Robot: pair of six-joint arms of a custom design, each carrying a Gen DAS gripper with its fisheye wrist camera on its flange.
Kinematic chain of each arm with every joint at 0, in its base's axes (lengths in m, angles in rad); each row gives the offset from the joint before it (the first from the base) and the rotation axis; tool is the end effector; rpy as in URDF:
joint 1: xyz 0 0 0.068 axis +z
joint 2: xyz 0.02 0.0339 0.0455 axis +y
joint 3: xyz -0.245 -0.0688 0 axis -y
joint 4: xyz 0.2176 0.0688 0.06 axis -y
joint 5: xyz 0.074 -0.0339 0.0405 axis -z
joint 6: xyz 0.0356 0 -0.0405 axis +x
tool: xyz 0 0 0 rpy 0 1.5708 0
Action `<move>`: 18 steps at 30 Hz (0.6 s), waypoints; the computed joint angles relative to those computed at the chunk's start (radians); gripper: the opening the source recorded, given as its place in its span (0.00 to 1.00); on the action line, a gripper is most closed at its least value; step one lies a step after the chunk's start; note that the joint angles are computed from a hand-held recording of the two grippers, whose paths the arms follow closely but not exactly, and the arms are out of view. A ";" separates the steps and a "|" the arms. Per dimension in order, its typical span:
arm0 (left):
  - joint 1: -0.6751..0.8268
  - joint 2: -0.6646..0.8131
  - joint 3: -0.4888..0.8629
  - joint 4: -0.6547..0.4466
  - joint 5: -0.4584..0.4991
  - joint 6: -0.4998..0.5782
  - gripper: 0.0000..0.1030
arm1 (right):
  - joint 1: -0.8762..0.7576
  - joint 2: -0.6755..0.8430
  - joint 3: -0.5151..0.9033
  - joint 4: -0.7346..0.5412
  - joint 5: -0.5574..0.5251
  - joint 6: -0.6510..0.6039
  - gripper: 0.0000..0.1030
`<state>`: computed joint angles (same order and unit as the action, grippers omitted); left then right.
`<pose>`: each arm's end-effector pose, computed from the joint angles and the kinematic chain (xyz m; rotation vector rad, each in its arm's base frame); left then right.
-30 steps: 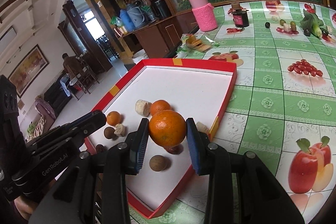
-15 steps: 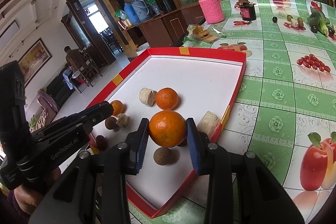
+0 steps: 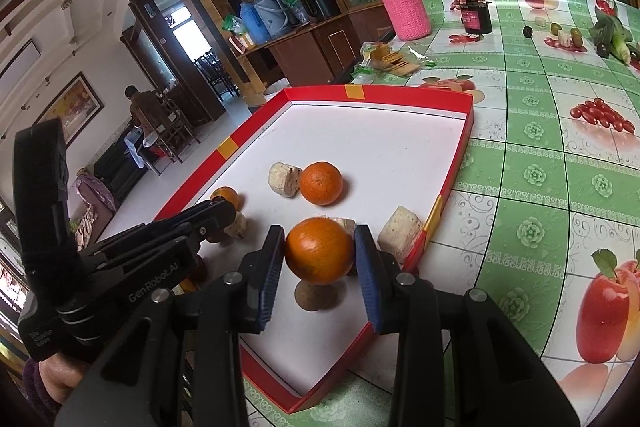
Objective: Organize fruits
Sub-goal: 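Carry the orange and the date into the white tray, then open both tools to release the orange and date in the tray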
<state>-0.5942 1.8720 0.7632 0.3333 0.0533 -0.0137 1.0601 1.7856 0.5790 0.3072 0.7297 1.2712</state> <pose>0.2654 -0.1816 0.1027 0.7048 2.2667 -0.3588 0.1519 0.2225 0.0922 0.5233 2.1567 0.3742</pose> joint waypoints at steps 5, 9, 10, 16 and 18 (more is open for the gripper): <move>0.000 0.012 0.010 -0.009 -0.002 -0.003 0.17 | 0.013 0.000 0.008 -0.009 0.019 -0.007 0.37; 0.000 0.018 0.014 -0.015 -0.001 -0.003 0.17 | 0.012 0.005 0.013 -0.012 0.009 -0.009 0.37; 0.001 0.019 0.014 -0.017 0.000 -0.003 0.17 | 0.012 0.004 0.014 -0.013 0.009 -0.009 0.37; -0.003 0.030 0.022 -0.030 -0.003 -0.003 0.17 | 0.010 -0.003 0.007 -0.015 0.005 0.000 0.37; -0.005 0.028 0.016 -0.024 -0.008 -0.002 0.17 | 0.011 -0.008 0.001 -0.012 0.011 0.005 0.37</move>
